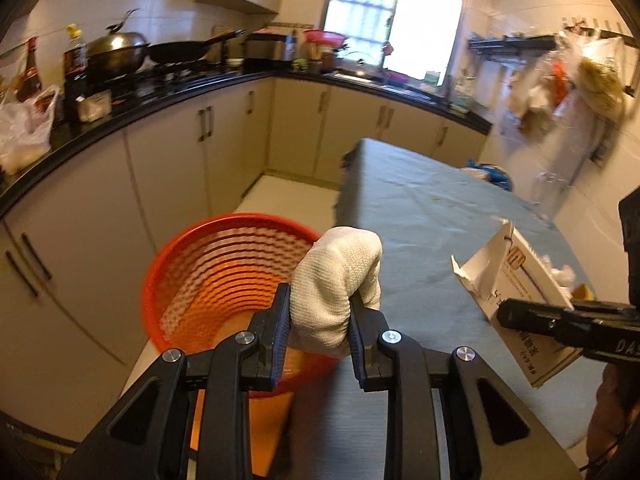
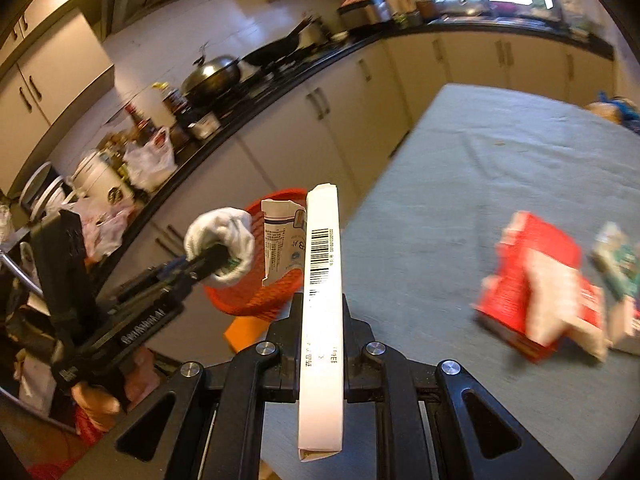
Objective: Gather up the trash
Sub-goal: 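Carry the box and cloth in both tools over the red mesh basket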
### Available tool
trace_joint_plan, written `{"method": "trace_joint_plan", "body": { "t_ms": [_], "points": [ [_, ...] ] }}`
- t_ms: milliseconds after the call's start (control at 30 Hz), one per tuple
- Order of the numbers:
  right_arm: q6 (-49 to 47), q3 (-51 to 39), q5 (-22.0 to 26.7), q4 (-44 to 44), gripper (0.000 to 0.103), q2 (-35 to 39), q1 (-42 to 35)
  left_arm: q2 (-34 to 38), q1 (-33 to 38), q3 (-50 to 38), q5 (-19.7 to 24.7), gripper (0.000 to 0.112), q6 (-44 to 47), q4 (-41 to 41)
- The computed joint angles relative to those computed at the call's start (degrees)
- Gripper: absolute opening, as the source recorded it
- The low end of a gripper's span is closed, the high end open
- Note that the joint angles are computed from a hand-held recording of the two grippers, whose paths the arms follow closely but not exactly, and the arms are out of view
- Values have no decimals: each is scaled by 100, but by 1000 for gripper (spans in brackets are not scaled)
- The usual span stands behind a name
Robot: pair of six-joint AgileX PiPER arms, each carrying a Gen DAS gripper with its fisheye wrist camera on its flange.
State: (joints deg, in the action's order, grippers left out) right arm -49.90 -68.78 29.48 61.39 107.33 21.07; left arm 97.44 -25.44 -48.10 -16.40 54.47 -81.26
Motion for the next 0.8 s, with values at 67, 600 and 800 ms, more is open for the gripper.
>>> {"method": "trace_joint_plan", "body": {
  "t_ms": [67, 600, 800],
  "points": [
    [307, -392, 20, -231, 14, 298, 186, 72, 249, 70, 31, 25, -163, 202],
    [3567, -5398, 1630, -2430, 15, 3641, 887, 982, 1251, -108, 492, 26, -918, 1380],
    [4154, -6378, 1991, -2811, 15, 4290, 908, 1243, 1383, -304, 649, 28, -1144, 1619]
  ]
}}
